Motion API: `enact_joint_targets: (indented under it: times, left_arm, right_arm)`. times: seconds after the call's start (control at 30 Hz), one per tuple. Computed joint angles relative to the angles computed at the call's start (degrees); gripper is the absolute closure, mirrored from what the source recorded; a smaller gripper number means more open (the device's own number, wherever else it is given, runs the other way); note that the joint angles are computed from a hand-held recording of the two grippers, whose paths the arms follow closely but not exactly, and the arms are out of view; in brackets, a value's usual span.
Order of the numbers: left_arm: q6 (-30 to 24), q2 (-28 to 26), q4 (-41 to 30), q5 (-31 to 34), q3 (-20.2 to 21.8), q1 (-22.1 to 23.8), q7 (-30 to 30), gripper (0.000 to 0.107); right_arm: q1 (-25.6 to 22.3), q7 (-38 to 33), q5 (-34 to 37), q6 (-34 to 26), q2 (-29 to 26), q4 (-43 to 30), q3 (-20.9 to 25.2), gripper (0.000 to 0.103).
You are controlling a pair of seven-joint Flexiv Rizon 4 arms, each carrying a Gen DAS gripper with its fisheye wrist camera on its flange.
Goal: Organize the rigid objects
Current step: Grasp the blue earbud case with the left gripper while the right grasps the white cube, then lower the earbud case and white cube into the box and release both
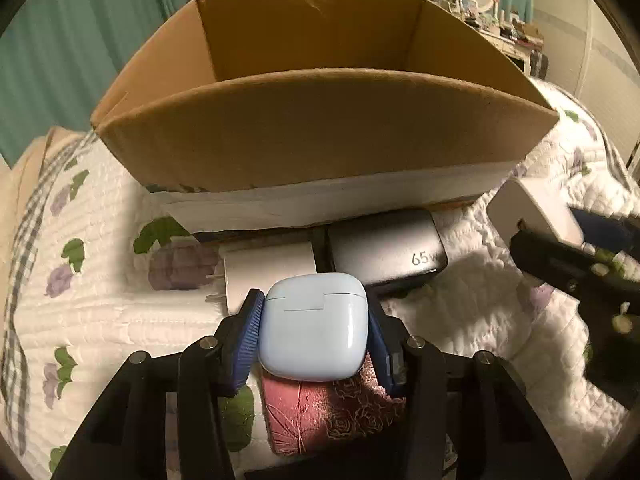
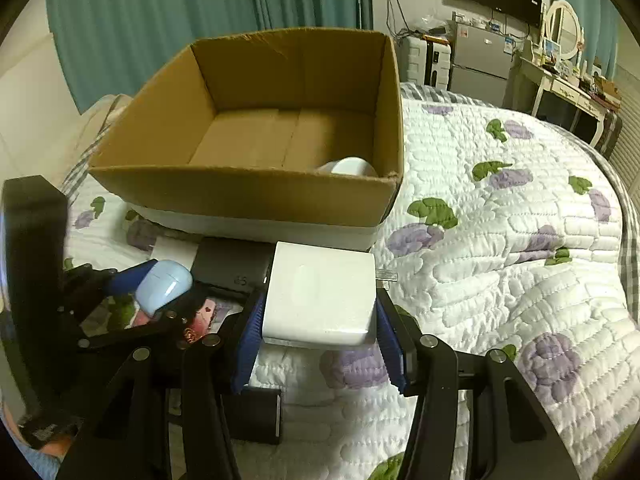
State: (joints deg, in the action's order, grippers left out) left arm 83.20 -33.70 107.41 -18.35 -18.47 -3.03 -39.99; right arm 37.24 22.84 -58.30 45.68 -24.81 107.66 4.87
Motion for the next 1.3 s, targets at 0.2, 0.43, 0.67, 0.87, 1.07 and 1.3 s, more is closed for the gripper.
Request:
enact_joint_targets:
  times: [0.2,0.43,0.67,0.87,1.07,1.3]
  left_arm:
    - [2.77,3.23,4.38,-1.58,-4.35,4.05,1.85,0.058]
    - [6.62,9.63,9.91,-7.04,-19.74,16.87,6.38,0.058]
    - [3.67,10.91,3.5,-11.34,-19.5,14.88,7.64,0.058]
    - [1.07,6.43,-6.59,-10.79,-9.75,4.84,6.47,0.058]
    - [-5.1,-2.22,-19.85,-4.63,3.59,-6.5,-1.14,0.058]
    - [-7.69,-7.88,-25.59,0.72,7.98,-9.64,-6.7,0.058]
  right_arm:
    - [1.04,-0.69,-0.56,-3.03,1.64,-0.08,0.71,0.051]
    - [1.97,-3.57,-3.2,-8.65,5.31,-1.29,2.1,0.051]
    - [0.59,-8.84,-6.76,-12.34,7.88,-4.06,2.6,0.051]
    - [-2.97,-12.44,-10.08,-8.52,6.98,-7.14,0.88,0.051]
    - [-5.88,-12.03,-11.12,-3.03,4.07,-8.03,-1.22,0.051]
    - [-7.71,-10.84,-9.63,2.96,0.25,-8.45,-3.42,0.051]
